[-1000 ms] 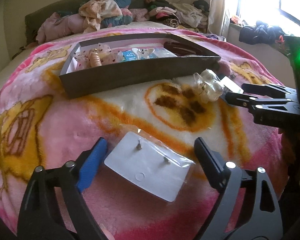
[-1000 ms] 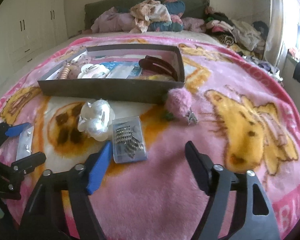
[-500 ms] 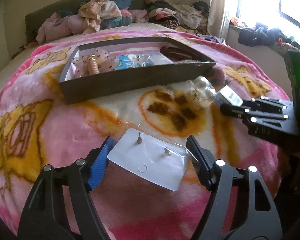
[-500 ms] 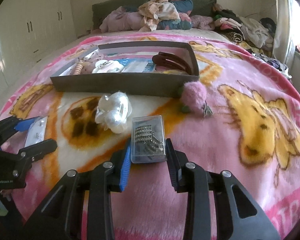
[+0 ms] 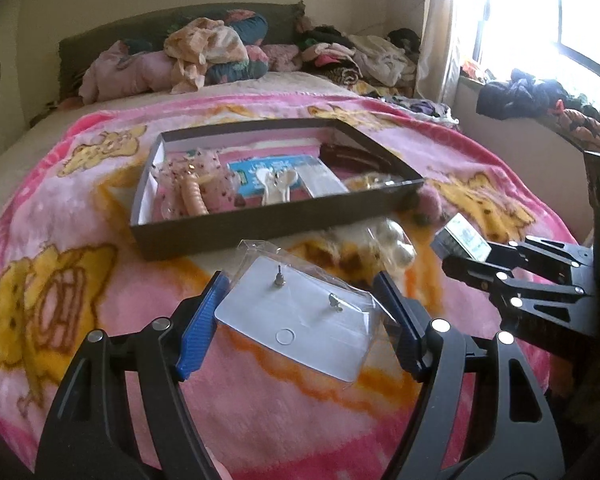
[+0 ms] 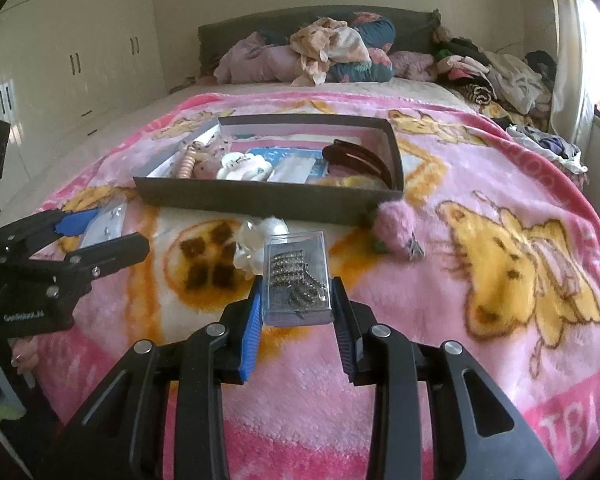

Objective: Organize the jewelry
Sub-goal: 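Carry the earring card and pin box over the tray with both grippers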

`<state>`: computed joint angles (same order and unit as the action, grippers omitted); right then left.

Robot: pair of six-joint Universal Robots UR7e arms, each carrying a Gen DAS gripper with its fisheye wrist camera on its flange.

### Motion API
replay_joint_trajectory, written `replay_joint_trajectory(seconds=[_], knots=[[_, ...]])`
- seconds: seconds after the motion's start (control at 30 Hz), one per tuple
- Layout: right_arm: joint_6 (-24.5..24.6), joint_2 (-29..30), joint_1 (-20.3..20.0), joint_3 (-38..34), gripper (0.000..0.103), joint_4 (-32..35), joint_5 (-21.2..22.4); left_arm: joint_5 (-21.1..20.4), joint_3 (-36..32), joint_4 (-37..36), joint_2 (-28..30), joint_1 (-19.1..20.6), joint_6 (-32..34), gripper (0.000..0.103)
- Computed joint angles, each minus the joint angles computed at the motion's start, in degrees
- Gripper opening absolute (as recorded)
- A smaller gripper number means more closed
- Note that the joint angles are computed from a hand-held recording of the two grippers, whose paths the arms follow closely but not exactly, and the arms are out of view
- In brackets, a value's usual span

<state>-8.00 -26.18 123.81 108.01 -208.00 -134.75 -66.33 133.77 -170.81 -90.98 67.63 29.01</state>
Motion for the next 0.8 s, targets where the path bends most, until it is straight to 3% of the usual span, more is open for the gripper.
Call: replay_joint_trajectory(seconds=[0.8], knots=[[-1.9,-0.5,-0.8,-4.5,0.031,2.0,0.5,-0.9,-5.9,-1.1,4.3,0.8,-1.6,0.065]])
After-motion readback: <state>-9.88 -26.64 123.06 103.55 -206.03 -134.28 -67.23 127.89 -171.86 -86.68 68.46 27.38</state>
